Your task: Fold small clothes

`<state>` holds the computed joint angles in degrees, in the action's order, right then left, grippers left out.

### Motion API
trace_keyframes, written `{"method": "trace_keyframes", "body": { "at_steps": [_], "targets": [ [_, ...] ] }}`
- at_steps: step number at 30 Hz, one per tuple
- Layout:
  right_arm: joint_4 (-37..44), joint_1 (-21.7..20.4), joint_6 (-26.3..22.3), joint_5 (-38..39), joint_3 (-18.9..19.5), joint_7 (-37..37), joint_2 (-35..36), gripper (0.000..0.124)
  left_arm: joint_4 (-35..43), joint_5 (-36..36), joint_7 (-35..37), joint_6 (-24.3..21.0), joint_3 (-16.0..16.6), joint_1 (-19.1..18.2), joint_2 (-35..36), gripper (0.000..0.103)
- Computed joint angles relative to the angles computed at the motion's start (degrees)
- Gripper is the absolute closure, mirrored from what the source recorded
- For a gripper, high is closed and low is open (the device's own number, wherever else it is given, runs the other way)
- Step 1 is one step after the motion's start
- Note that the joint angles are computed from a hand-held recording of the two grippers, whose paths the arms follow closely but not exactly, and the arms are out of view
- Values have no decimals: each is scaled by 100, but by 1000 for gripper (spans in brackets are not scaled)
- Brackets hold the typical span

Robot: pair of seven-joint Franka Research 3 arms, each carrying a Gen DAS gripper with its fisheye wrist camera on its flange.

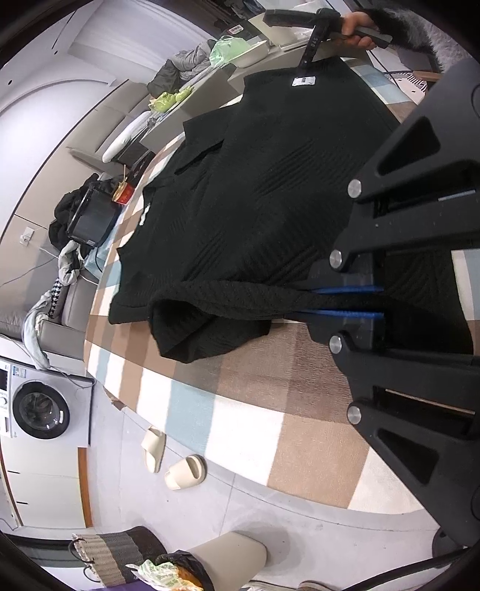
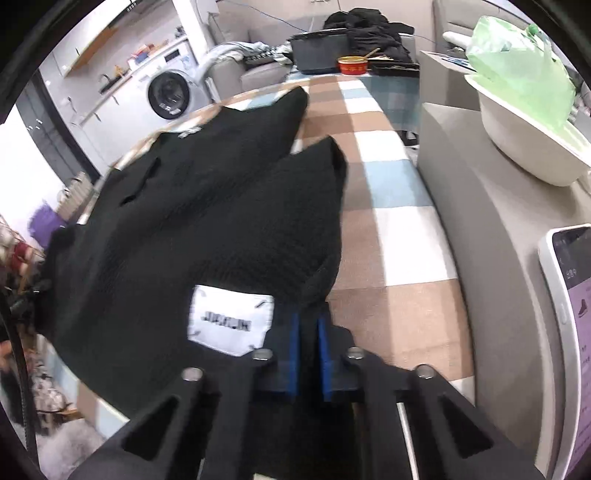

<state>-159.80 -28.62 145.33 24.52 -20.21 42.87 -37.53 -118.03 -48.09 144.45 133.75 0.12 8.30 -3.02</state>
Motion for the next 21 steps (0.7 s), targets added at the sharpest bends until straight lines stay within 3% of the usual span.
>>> {"method": "trace_keyframes", "body": {
  "at_steps": [4,7,10,15,21],
  "targets": [
    [94,237,-356,538,-424,-289,-397,118,-56,-393,357,339,-5,-59,-146,100],
    [229,468,-387,1136,-628,-449,-538,118,100,-817,568,293,41,-120,-139,100],
    [269,783,19,1649,-593,-634,-627,118,372,-1122,604,220,30,-144,-12,100],
    [709,1689,627,2770,-849,-1118,-375,118,1087,-1438,462,276,-133,-110,413,100],
    [1711,2603,1333,4285,-1016,-1605,762,118,2349,-1263,-236,532,-492,33,1321,100]
  ]
}}
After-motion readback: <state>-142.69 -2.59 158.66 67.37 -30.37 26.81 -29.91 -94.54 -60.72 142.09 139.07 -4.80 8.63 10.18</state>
